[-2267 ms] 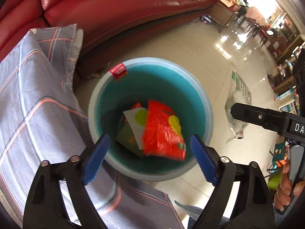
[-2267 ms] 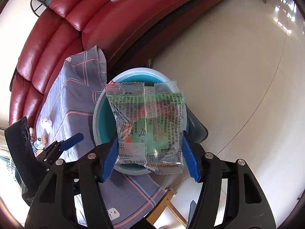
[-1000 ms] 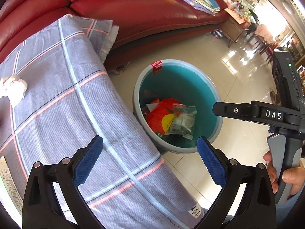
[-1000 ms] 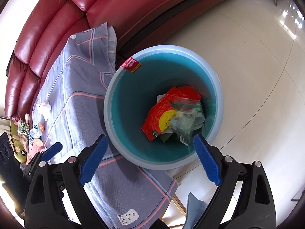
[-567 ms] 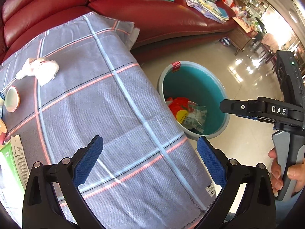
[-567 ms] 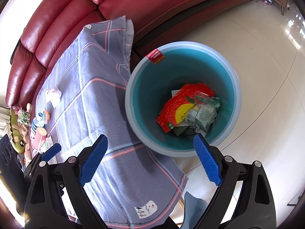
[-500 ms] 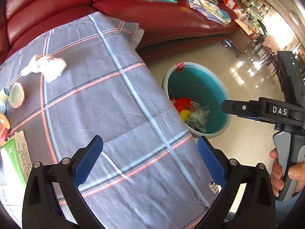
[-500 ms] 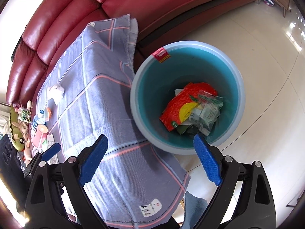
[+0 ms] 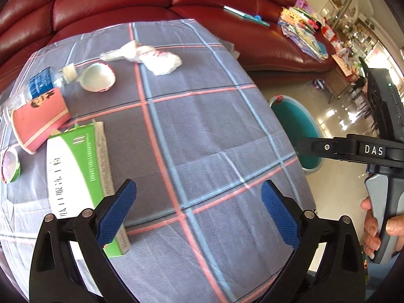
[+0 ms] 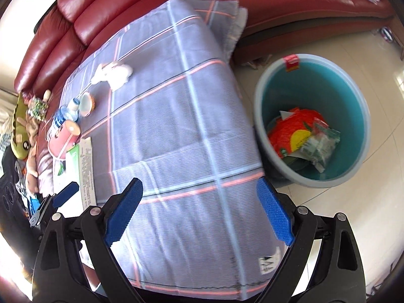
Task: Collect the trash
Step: 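Move both tools back to the cloth toward the green medicine box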
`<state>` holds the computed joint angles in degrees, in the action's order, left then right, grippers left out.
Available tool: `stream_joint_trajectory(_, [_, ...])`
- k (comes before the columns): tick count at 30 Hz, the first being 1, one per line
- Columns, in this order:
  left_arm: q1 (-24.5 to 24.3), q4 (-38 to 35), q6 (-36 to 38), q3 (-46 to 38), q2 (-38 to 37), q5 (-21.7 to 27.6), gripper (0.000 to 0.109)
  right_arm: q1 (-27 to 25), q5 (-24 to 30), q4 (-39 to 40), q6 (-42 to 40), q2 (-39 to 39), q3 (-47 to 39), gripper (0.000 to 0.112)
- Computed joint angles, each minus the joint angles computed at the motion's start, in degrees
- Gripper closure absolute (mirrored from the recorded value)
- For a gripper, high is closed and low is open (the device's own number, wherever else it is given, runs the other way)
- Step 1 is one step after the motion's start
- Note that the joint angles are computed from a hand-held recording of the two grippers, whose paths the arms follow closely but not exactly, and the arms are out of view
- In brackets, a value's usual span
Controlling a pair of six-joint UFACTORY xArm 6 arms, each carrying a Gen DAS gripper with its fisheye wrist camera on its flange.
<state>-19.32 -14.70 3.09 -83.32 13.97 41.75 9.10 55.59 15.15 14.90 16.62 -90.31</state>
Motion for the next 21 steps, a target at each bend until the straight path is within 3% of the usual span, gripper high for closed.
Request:
stream_joint_trajectory(10, [7.55, -5.25, 5.06, 11.70, -9.29, -4.25, 0.010, 7.71, 5.40, -3.64, 2.74, 7.04, -11.56, 0.025])
stream_joint_trajectory(21, [15.17, -10.18, 11.11, 18.22, -12.63, -5.09, 0.010, 14.52, 14.78, -5.92, 3.92, 19.64, -30.58, 0.025])
